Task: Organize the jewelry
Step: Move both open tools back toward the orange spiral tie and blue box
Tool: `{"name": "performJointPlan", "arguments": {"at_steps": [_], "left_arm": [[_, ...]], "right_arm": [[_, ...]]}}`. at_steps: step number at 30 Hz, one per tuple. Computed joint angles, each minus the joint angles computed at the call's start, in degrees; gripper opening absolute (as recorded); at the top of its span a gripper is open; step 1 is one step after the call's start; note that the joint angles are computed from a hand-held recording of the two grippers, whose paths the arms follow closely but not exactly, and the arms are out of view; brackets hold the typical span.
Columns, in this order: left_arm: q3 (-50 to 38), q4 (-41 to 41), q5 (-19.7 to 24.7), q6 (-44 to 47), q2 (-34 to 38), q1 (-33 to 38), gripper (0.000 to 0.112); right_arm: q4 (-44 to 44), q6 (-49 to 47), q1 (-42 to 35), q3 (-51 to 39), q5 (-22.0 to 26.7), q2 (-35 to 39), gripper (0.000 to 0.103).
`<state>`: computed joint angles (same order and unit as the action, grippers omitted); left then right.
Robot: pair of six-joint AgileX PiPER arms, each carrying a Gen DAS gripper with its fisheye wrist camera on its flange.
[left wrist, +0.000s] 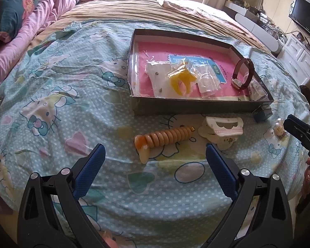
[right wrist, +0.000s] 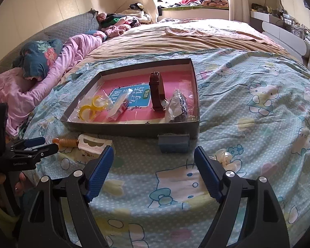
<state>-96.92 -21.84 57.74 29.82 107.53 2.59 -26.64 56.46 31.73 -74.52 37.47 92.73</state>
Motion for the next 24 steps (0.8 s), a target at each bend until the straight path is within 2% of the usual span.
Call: {"name": "performJointPlan", "arguments": {"at_steps": [9,24], "left_arm": [[0.22,3.24,-1.94,-2.33,2.31,-1.74,0.091],[-1.05,5.38,-6.09,-7.2,4.72,-3.96,0.091]], "right_arm": [[0.04,-0.78,-0.52,-1.8,0.8,3.25,0.079],[1.12,-3.39,-1.88,-9.25,5.67,10.22,0.077]]}}
